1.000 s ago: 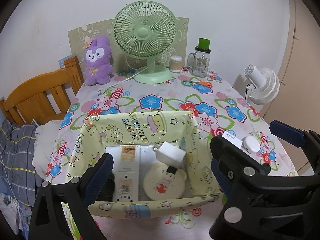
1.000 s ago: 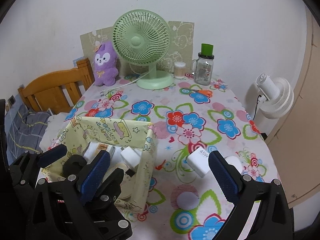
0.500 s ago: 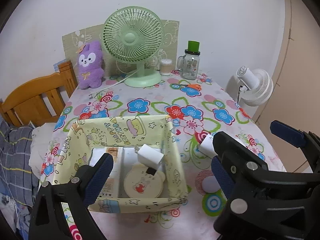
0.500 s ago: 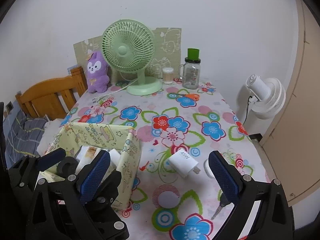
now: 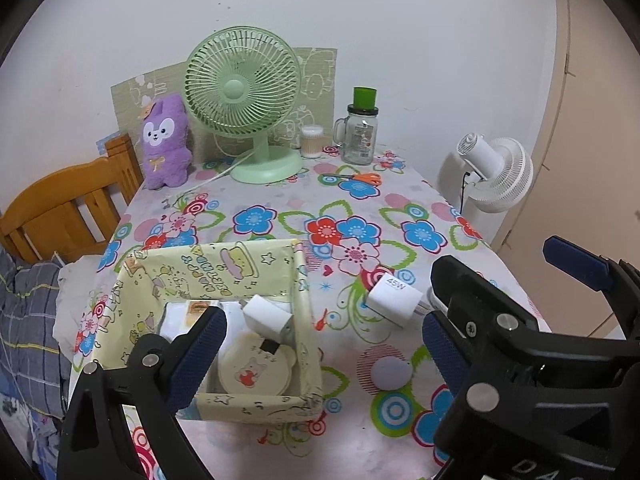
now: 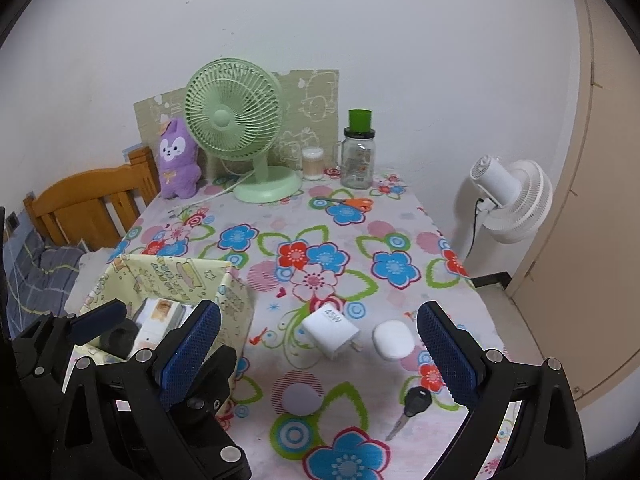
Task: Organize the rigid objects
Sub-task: 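Lift both grippers out of the yellow box and back over the table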
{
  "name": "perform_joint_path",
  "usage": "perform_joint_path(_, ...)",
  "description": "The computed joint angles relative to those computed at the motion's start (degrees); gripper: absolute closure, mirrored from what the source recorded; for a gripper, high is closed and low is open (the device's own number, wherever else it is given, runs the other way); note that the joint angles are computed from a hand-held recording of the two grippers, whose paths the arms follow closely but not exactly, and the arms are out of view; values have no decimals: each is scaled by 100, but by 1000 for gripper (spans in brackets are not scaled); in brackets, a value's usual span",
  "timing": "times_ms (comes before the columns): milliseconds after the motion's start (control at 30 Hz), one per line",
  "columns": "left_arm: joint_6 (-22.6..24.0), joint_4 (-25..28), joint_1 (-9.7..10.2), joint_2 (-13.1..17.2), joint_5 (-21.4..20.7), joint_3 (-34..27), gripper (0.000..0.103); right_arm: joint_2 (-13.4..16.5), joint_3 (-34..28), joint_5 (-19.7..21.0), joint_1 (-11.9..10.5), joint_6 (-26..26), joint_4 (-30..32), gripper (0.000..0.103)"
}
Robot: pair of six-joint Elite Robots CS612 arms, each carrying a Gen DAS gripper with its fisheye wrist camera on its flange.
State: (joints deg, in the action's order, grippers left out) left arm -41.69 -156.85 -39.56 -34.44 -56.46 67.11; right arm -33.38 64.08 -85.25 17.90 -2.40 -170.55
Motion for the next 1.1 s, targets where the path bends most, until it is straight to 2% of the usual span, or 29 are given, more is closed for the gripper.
perform_joint_path(200, -1, 55, -36, 81, -28, -150, 4, -18, 62, -20, -73, -11, -78, 3)
perform_joint_path(400, 28, 155, -92, 191, 145, -355, 4, -19, 91, -49, -148, -43, -134, 3)
perform_joint_path(1100, 181, 383, -148, 720, -262, -1142, 4, 99, 169, 50, -397, -154, -194, 3)
